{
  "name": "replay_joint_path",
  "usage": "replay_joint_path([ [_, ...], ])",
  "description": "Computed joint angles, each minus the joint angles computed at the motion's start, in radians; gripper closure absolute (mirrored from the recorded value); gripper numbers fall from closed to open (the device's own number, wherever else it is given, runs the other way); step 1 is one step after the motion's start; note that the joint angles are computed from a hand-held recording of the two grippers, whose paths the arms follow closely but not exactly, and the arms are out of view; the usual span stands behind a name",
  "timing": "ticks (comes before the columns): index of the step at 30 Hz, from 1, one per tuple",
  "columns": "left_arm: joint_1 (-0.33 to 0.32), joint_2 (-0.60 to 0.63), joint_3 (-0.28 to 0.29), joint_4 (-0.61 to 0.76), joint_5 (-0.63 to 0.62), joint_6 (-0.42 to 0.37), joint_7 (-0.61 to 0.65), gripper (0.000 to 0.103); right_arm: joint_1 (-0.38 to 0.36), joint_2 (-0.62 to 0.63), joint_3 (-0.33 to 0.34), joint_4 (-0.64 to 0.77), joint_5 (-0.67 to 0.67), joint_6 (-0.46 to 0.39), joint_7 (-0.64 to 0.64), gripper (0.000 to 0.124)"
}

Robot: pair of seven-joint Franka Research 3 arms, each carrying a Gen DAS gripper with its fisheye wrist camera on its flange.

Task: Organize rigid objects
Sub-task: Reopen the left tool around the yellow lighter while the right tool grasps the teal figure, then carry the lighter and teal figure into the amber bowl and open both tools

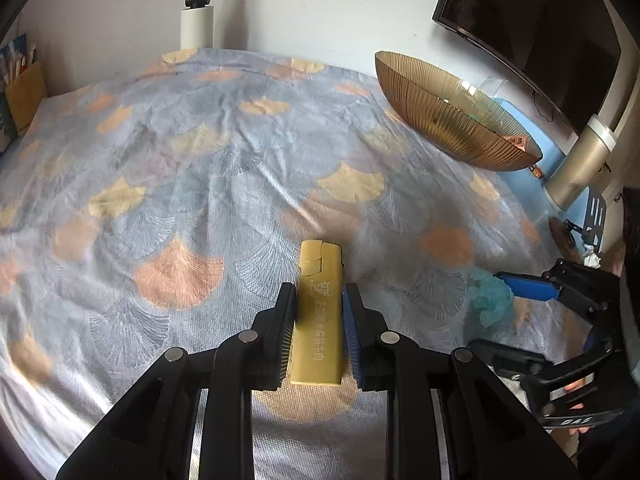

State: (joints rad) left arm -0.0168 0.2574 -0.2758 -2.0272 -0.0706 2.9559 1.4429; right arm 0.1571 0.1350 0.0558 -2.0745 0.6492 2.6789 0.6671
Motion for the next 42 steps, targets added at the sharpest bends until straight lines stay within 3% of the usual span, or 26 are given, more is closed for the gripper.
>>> replay_joint_path([
  [1, 0.041, 0.001, -0.046, -0.002, -0.058, 0.003, 0.054, 0.072, 0.004, 0.000, -0.001, -0.007, -0.013, 0.012, 0.012, 0.062],
  [3, 0.062, 0.003, -0.074, -0.001, -0.110, 0.002, 0.096, 0.068, 0.005, -0.008, 0.002, -0.023, -0.006, 0.035, 0.000, 0.062],
  [7, -0.029, 0.001, 0.018, 0.015, 0.008, -0.023, 0.009, 0.062, 0.023, -0.018, -0.004, -0.056, -0.054, 0.115, 0.063, 0.081],
  [9, -0.094, 0.007, 0.085, 0.033, 0.125, -0.042, -0.082, 0.067, 0.025, -0.022, -0.003, -0.067, -0.065, 0.148, 0.078, 0.086],
  [10, -0.129, 0.012, 0.123, 0.047, 0.212, -0.058, -0.150, 0.082, 0.024, -0.023, -0.002, -0.069, -0.068, 0.155, 0.080, 0.086],
  [12, -0.123, 0.020, 0.112, 0.067, 0.235, -0.076, -0.149, 0.082, 0.022, -0.028, 0.003, -0.071, -0.060, 0.166, 0.074, 0.086],
  [17, -0.097, 0.014, 0.069, 0.123, 0.242, -0.011, -0.135, 0.083, 0.010, -0.052, -0.004, -0.047, -0.042, 0.188, 0.050, 0.086],
  [22, -0.065, 0.099, -0.009, 0.344, 0.164, 0.032, -0.054, 0.087, -0.008, -0.054, -0.035, 0.053, -0.103, 0.256, 0.086, 0.086],
  [26, -0.120, 0.235, 0.005, 0.587, 0.197, -0.014, -0.045, 0.087, -0.022, 0.009, -0.078, 0.191, -0.231, 0.287, 0.240, 0.086],
  [30, -0.147, 0.419, -0.013, 0.863, 0.178, -0.155, 0.007, 0.087, -0.022, 0.126, -0.142, 0.371, -0.379, 0.229, 0.465, 0.086],
  [33, -0.112, 0.465, -0.053, 0.916, 0.107, -0.210, 0.060, 0.086, -0.067, 0.214, -0.127, 0.492, -0.388, 0.131, 0.522, 0.086],
  [35, -0.109, 0.437, -0.010, 0.873, 0.094, -0.218, 0.024, 0.073, -0.088, 0.260, -0.111, 0.548, -0.383, 0.088, 0.535, 0.086],
  [36, -0.106, 0.407, 0.016, 0.826, 0.096, -0.216, -0.004, 0.054, -0.091, 0.275, -0.110, 0.559, -0.390, 0.079, 0.544, 0.086],
  [37, -0.089, 0.368, 0.026, 0.755, 0.091, -0.196, -0.020, 0.027, -0.101, 0.277, -0.100, 0.559, -0.384, 0.074, 0.536, 0.086],
  [38, -0.068, 0.328, 0.032, 0.673, 0.084, -0.162, -0.035, 0.015, -0.111, 0.268, -0.087, 0.539, -0.372, 0.077, 0.522, 0.086],
  [39, -0.059, 0.289, 0.049, 0.593, 0.084, -0.124, -0.064, 0.008, -0.120, 0.259, -0.073, 0.519, -0.358, 0.084, 0.503, 0.086],
  [40, -0.042, 0.263, 0.051, 0.533, 0.078, -0.100, -0.085, 0.008, -0.123, 0.252, -0.063, 0.501, -0.348, 0.095, 0.487, 0.086],
  [42, 0.040, 0.251, -0.024, 0.485, 0.004, -0.143, -0.038, 0.008, -0.128, 0.242, -0.050, 0.472, -0.330, 0.122, 0.452, 0.086],
])
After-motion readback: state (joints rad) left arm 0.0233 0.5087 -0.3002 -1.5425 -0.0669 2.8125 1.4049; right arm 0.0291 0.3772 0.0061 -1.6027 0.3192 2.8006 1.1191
